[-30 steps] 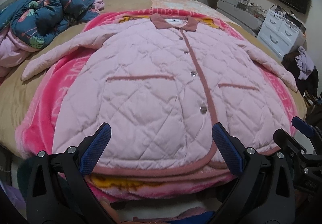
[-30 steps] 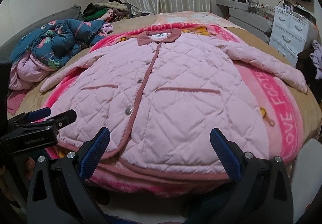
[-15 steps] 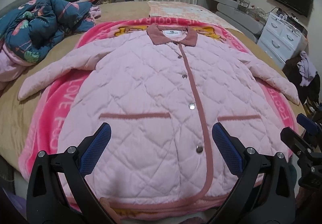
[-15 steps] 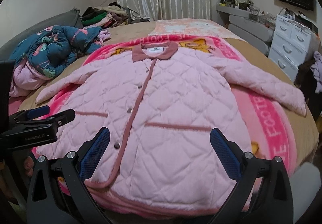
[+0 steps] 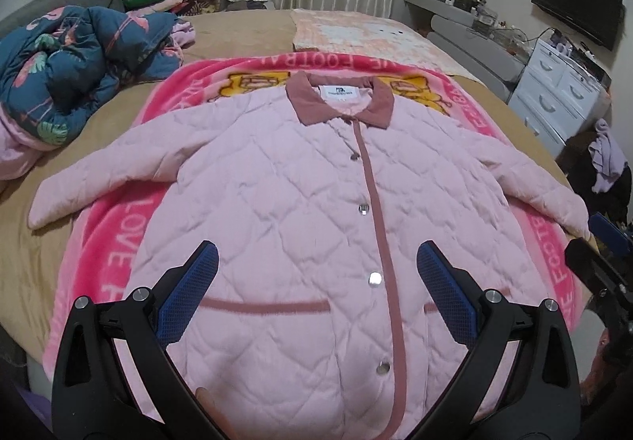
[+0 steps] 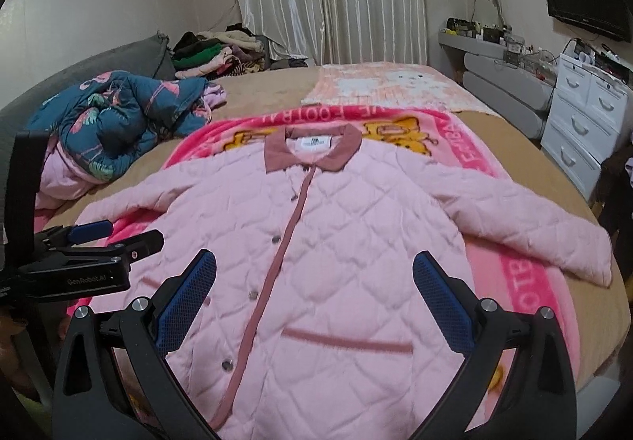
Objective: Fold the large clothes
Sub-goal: 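Move the right tool over the jacket sleeve beside it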
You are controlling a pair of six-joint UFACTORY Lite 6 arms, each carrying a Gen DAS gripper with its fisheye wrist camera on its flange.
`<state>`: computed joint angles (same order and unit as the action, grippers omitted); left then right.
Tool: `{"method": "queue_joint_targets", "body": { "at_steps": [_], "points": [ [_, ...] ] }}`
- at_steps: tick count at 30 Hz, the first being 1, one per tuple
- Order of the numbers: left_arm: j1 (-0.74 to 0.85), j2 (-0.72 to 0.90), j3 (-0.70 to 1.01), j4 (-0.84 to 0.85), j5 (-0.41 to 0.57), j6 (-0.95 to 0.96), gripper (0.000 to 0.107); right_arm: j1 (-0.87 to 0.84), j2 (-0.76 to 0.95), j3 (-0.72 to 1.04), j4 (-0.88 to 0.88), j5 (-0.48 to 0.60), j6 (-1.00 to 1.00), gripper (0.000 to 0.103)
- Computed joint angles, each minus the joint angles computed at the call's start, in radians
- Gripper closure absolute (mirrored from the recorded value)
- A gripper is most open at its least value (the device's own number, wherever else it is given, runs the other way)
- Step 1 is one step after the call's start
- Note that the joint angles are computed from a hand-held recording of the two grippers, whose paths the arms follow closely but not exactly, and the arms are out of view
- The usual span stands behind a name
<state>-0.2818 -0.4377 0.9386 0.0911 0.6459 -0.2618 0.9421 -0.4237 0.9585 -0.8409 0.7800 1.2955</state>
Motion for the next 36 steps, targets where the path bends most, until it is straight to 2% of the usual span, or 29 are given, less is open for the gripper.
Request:
{"method": "queue_joint_targets", "body": {
  "at_steps": [6, 19, 32, 36],
  "points": [
    [-0.002, 0.163, 0.163, -0.003, 0.000, -0.005, 0.013, -0.186, 0.056, 0.095, 0.104, -0.105, -0.168, 0.004],
    [-0.090, 0.511, 0.510, 0.131, 0.041, -0.154, 0.013, -0.528, 0.206, 0.280, 0.281, -0.231, -0.449, 0.004],
    [-0.192, 0.833, 0.824, 0.186, 0.057, -0.236, 0.013, -0.891, 0.265, 0.191, 0.561, -0.403, -0.717, 0.004],
    [-0.218, 0.971, 0.976, 0.186, 0.090, -0.244, 0.013, -0.998, 0.308, 0.166, 0.572, -0.436, -0.728, 0.004]
  ]
}}
